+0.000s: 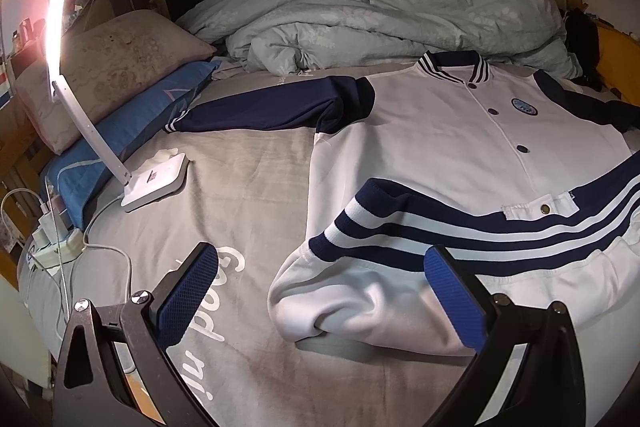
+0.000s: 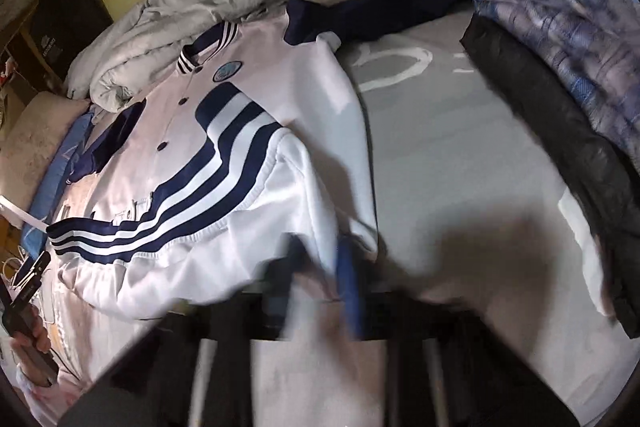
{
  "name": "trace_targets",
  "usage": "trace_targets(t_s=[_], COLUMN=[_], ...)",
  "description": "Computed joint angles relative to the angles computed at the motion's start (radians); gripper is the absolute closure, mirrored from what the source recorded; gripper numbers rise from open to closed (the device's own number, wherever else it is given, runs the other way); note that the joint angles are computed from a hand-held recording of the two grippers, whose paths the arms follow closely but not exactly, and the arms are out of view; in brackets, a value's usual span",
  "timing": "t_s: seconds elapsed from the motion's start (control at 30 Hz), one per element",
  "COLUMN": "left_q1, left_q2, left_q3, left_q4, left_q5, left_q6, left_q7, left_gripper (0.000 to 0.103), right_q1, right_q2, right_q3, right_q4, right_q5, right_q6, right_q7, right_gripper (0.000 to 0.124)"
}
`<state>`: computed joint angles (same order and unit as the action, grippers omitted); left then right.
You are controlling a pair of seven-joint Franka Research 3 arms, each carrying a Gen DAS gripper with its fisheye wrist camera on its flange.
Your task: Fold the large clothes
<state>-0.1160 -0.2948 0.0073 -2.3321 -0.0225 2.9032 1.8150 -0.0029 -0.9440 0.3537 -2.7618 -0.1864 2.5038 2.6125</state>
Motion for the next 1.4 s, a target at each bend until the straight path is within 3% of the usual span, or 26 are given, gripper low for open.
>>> trace_targets(t_s=[0.07,0.13,0.2,0.3,0.37,0.53,0.57,0.63,0.77,0.93,0.97,1.0,1.03,1.07,1.17,1.27,1.33,1.37,1.4], left_q1=[0.007,0.025,0.028,0.049,0.056,0.048,0.059,0.072,0.083,0.086,0.096,0.101,0.105,0.113,0.106,0.049,0.052,0.069,0.080], left_q2=[-0.001,-0.002,0.003,0.017,0.025,0.022,0.027,0.039,0.080,0.157,0.166,0.179,0.186,0.184,0.105,0.013,-0.009,-0.006,0.007], left_q3=[-0.003,-0.011,-0.007,-0.021,-0.025,-0.010,-0.016,-0.022,-0.022,-0.002,-0.005,-0.001,0.004,0.006,-0.001,0.019,0.003,-0.014,-0.019], left_q4=[0.002,0.004,0.012,0.023,0.033,0.045,0.050,0.063,0.111,0.213,0.225,0.244,0.258,0.263,0.199,0.136,0.104,0.095,0.099], left_q5=[0.004,0.018,0.017,0.044,0.055,0.021,0.034,0.046,0.035,-0.146,-0.175,-0.229,-0.305,-0.375,-0.506,-0.597,-0.523,-0.453,-0.403], left_q6=[0.002,0.006,-0.001,-0.017,-0.038,-0.052,-0.055,-0.071,-0.161,-0.375,-0.404,-0.443,-0.482,-0.507,-0.380,-0.252,-0.172,-0.149,-0.146], left_q7=[-0.008,-0.036,-0.049,-0.080,-0.092,-0.070,-0.081,-0.098,-0.105,-0.023,-0.020,0.006,0.054,0.086,0.227,0.414,0.389,0.346,0.314], left_gripper=[0.000,0.000,0.000,0.000,0.000,0.000,0.000,0.004,0.023,0.032,0.042,0.070,0.091,0.097,0.097,0.092,0.078,0.061,0.053], right_q1=[-0.057,-0.117,-0.150,-0.132,-0.102,-0.055,-0.049,-0.045,-0.048,-0.046,-0.042,-0.032,-0.015,-0.001,0.001,0.003,0.016,0.022,0.029], right_q2=[-0.078,-0.138,-0.101,0.014,0.049,0.002,-0.008,-0.040,-0.065,-0.058,-0.039,-0.018,0.013,0.039,0.100,0.160,0.176,0.177,0.173], right_q3=[0.082,0.172,0.226,0.186,0.133,0.130,0.131,0.142,0.139,0.119,0.112,0.098,0.074,0.060,0.064,0.067,0.048,0.038,0.027], right_q4=[-0.003,0.028,0.101,0.130,0.107,0.096,0.093,0.081,0.072,0.066,0.074,0.080,0.087,0.095,0.123,0.158,0.157,0.153,0.146], right_q5=[-0.083,-0.171,-0.219,-0.174,-0.151,-0.255,-0.271,-0.311,-0.357,-0.338,-0.321,-0.305,-0.285,-0.267,-0.258,-0.270,-0.275,-0.277,-0.278], right_q6=[0.012,0.009,-0.112,-0.238,-0.240,-0.232,-0.230,-0.220,-0.159,-0.118,-0.131,-0.140,-0.143,-0.156,-0.219,-0.290,-0.305,-0.305,-0.301], right_q7=[0.078,0.062,0.029,0.047,0.073,0.145,0.156,0.185,0.220,0.225,0.213,0.194,0.162,0.136,0.109,0.108,0.119,0.129,0.138], right_gripper=[0.121,0.121,0.121,0.120,0.120,0.113,0.110,0.083,0.073,0.065,0.064,0.063,0.063,0.063,0.063,0.063,0.062,0.061,0.059])
